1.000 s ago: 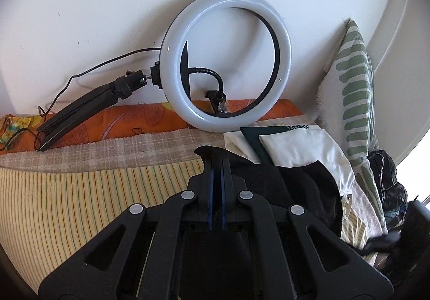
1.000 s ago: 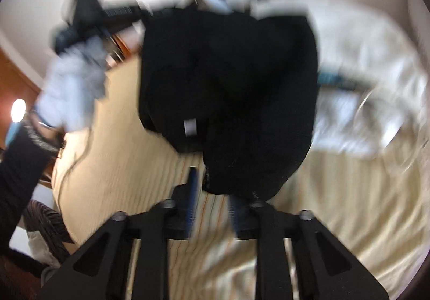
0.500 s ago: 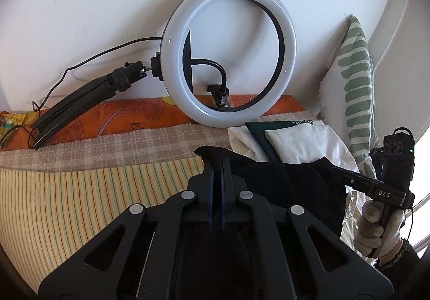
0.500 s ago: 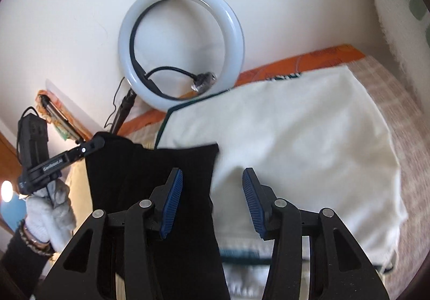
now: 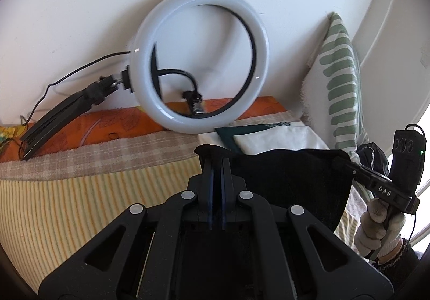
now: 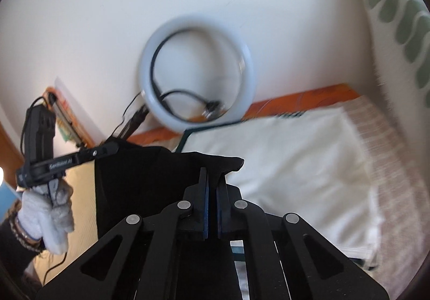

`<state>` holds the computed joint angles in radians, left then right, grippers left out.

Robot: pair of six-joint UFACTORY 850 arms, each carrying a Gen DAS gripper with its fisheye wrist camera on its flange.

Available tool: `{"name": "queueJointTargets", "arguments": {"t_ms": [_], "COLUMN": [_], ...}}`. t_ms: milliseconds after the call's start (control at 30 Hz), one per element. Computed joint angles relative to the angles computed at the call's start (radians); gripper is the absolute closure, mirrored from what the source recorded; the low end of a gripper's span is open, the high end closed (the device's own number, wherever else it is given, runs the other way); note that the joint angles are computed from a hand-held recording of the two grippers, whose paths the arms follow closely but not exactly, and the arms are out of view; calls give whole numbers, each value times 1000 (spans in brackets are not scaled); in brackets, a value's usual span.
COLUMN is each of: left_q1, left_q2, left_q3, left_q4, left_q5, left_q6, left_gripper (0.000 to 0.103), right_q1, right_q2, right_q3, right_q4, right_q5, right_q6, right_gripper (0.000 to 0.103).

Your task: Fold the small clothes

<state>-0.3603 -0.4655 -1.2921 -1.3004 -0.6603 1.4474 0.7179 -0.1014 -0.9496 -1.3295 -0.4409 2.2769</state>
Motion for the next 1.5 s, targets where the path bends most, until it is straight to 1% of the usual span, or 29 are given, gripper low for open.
{"name": "queueJointTargets", "arguments": {"t_ms": [33, 100, 133, 200, 367, 500, 600, 700, 767, 800, 833, 867, 900, 933, 967, 1000, 1033, 1067, 1100, 1167, 1200, 1233, 1367, 1433, 1500], "left_q1": [-8, -30, -40, -74, -122, -149, -162, -163, -168, -169, -172, -178, -179, -176, -171, -163, -157, -149, -143, -128, -112, -97, -67, -42, -27], "left_q2": [1, -5, -8, -18, -70, -121, -163, -196, -205, -208, -209, -208, -208, -209, -207, -200, -191, -177, -155, -124, -114, -103, -42, -17, 15], "left_q3": [-4, -26, -36, -66, -149, -225, -275, -305, -306, -304, -302, -299, -297, -299, -298, -293, -284, -266, -240, -205, -193, -178, -76, -29, 26], "left_q4": [-1, 2, 2, 1, 35, 96, 124, 118, 110, 103, 110, 133, 150, 144, 134, 136, 129, 95, 55, 4, 13, 27, 43, 63, 58], "left_q5": [1, -5, -6, 13, 54, 123, 159, 157, 174, 179, 190, 216, 236, 234, 223, 211, 206, 204, 219, 216, 178, 140, 115, 74, 62], "left_q6": [0, -27, -37, -42, -124, -200, -259, -314, -325, -318, -316, -322, -328, -318, -307, -299, -284, -233, -167, -94, -104, -112, -70, -83, -69], "left_gripper": [101, 101, 101, 101, 101, 101, 101, 101, 101, 101, 101, 101, 101, 101, 101, 92, 87, 78, 74, 73, 73, 73, 73, 73, 73], "right_q1": [-3, -7, -14, -30, -106, -144, -163, -188, -205, -220, -234, -244, -248, -255, -259, -260, -258, -257, -254, -240, -221, -207, -129, -104, -83], "right_q2": [13, 25, 41, 60, 60, 17, -31, -80, -114, -132, -139, -158, -182, -194, -207, -214, -204, -186, -166, -129, -103, -83, -21, 1, 30], "right_q3": [7, 0, 7, 8, -5, -34, -78, -127, -160, -175, -178, -193, -213, -223, -235, -241, -230, -210, -190, -158, -137, -119, -76, -59, -23], "right_q4": [10, 84, 92, 129, 219, 260, 286, 322, 336, 350, 366, 388, 415, 442, 473, 490, 477, 460, 453, 440, 438, 429, 481, 516, 541], "right_q5": [-7, -51, -60, -94, -101, -103, -132, -165, -190, -177, -145, -141, -164, -168, -180, -200, -202, -186, -178, -202, -222, -216, -275, -306, -306], "right_q6": [-11, -95, -113, -170, -291, -358, -435, -512, -558, -590, -611, -643, -676, -707, -737, -746, -713, -681, -663, -624, -614, -610, -615, -597, -531], "right_gripper": [101, 101, 101, 101, 101, 101, 101, 101, 101, 101, 101, 101, 99, 97, 90, 80, 79, 79, 78, 75, 75, 75, 74, 69, 55]}}
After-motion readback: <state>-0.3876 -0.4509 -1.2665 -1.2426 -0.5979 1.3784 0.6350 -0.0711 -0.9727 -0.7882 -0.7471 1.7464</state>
